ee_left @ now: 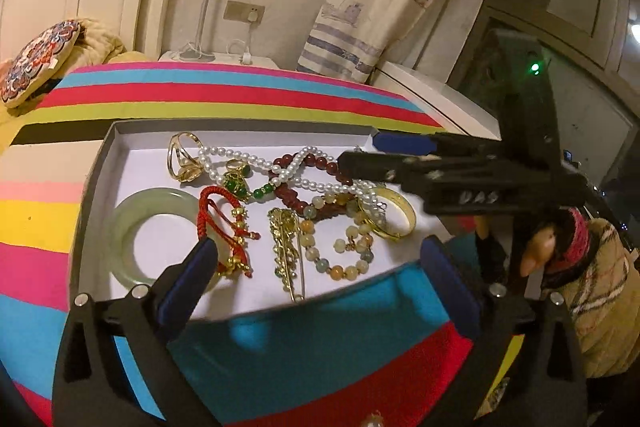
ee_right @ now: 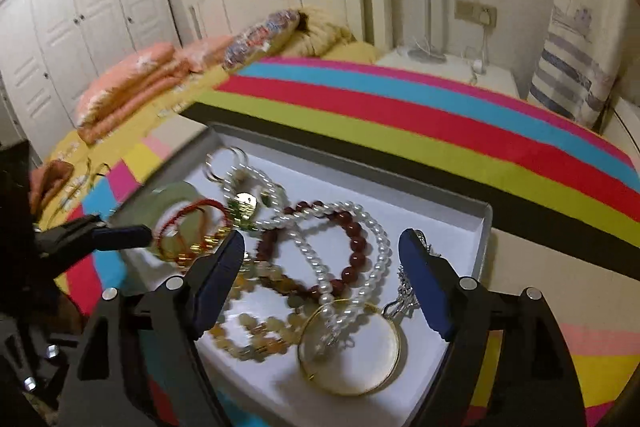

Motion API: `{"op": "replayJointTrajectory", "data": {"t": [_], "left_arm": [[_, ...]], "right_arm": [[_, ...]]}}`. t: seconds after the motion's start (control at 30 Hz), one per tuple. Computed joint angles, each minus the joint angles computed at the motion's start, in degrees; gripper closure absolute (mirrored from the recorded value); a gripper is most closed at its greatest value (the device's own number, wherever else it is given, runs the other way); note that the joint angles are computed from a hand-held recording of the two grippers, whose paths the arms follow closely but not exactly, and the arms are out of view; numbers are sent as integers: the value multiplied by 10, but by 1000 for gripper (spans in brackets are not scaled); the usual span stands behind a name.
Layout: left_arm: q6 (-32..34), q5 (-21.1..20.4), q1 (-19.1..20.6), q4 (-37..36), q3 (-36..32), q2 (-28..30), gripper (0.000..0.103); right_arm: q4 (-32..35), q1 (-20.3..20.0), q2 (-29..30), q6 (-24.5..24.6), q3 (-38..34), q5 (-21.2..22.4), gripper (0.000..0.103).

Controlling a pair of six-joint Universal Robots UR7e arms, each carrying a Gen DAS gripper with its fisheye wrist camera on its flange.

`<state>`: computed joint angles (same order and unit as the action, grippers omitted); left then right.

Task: Organize jewelry
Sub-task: 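Drop gold pin brooch in box with left tool while right tool lowers necklace, then move both open tools back toward the loose white pearl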

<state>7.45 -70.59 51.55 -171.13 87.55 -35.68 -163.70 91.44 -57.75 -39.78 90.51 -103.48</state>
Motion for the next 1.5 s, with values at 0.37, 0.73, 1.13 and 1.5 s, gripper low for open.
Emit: {"op": "replayJointTrajectory", "data": {"t": [0.37, 0.73, 1.13, 1.5], "left_arm": [[59, 114, -38, -111, 81, -33, 2], [-2, 206, -52, -143, 190, -92, 2], [67, 160, -79, -133, 226, -78, 2], [77, 120, -73, -81, 206, -63, 38]], "right_arm": [[-160, 0, -83, -10, 92, 7, 18], [-205, -47, -174, 40, 226, 23, 17], [-233, -22, -141, -31, 270, -10, 31], [-182, -21, -122, -8, 256, -37, 55]]}}
